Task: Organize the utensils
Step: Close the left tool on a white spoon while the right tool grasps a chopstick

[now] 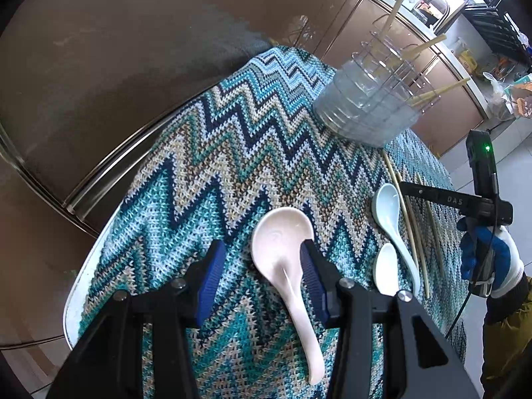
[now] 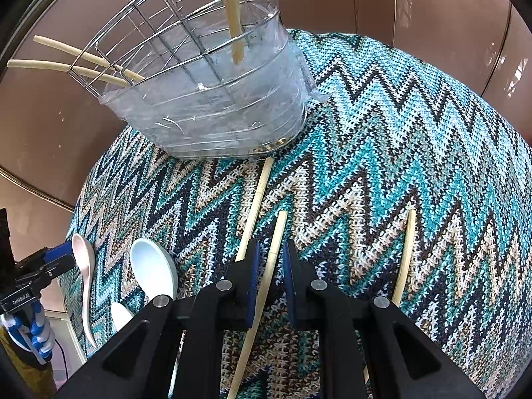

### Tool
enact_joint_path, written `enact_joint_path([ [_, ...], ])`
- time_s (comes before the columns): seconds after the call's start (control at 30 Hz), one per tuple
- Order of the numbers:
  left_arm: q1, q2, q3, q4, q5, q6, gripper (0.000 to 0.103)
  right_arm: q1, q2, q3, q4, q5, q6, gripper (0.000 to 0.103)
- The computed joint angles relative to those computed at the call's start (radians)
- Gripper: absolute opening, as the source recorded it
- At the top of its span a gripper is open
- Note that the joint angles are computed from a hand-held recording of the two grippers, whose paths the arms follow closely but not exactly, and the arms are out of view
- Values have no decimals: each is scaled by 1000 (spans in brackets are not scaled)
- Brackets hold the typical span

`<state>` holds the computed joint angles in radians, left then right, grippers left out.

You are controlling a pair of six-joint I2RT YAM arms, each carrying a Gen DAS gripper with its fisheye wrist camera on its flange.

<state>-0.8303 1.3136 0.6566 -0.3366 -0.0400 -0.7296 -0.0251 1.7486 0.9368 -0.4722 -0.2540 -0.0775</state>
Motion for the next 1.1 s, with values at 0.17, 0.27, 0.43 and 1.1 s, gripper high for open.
enact_joint_path([
  [0.17,18,27,-9,32,29,5,44,28,32,34,-3,8,25,15],
  [0.27,26,34,-12,40,38,10,41,40,44,42,2,7,37,15],
  [0.43,34,45,-7,40,46,17,33,44,64,55,14,2,44,9],
  [1.1,53,91,26,34,72,19,14,-61,-25,-21,2,-60,-32,6],
])
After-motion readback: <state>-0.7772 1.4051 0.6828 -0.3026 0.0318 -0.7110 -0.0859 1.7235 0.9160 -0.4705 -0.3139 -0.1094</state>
